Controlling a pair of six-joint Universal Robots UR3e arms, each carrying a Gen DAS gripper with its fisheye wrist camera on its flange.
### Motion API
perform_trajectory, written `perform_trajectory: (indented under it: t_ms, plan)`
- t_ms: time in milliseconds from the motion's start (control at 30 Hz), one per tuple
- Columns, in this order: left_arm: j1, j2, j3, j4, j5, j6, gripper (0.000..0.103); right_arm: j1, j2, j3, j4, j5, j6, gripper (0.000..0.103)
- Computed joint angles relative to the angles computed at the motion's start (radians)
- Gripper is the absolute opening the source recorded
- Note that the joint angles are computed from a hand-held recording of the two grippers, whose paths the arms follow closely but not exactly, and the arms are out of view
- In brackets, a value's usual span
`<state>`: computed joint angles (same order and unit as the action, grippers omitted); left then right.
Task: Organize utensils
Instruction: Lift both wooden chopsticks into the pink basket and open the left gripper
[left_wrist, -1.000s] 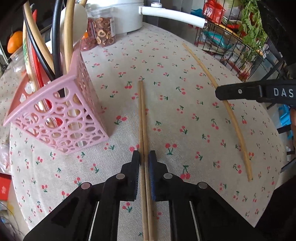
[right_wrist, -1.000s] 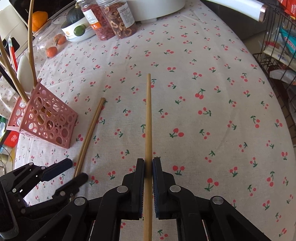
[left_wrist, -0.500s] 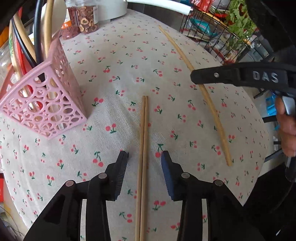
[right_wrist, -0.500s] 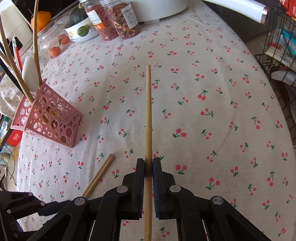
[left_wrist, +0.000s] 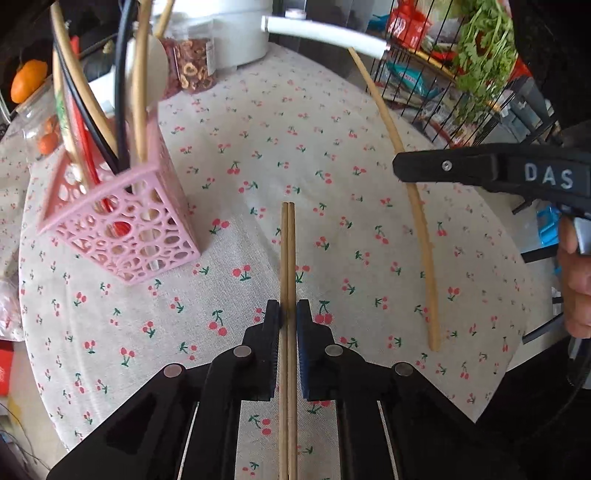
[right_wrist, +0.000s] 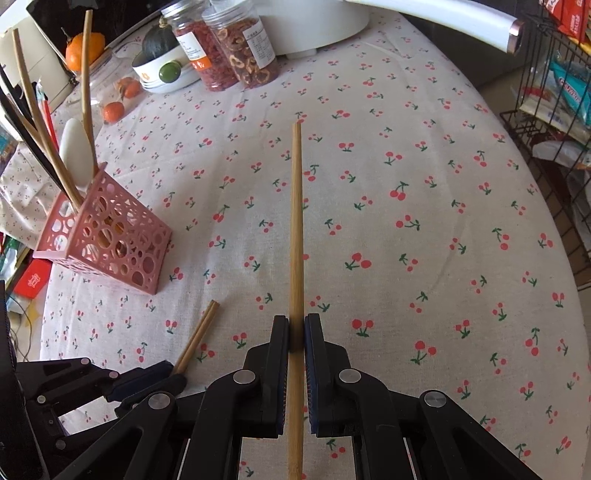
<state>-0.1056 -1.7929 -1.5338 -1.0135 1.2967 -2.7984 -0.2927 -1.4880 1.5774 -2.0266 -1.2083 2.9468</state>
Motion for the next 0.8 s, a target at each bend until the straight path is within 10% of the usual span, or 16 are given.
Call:
perform_trajectory:
  t_ms: [400, 633, 800]
  plan:
    - [0.310, 0.393, -0.106, -0.059, -0.345, 0.031, 0.009, 0.055, -0.156, 0.048, -0.148, 0.038, 0.069, 0.007]
    - [0.432, 0.438, -0.227, 0.385, -0.482, -0.181, 0.009, 0.087, -0.201, 0.047, -0.293, 0.050, 0.109, 0.006]
    - [0.364, 0.285, -0.186, 0.731, -0.384, -0.345, 0.009, 0.111, -0.183, 0.019, -0.358, 0.050, 0.157, 0.006]
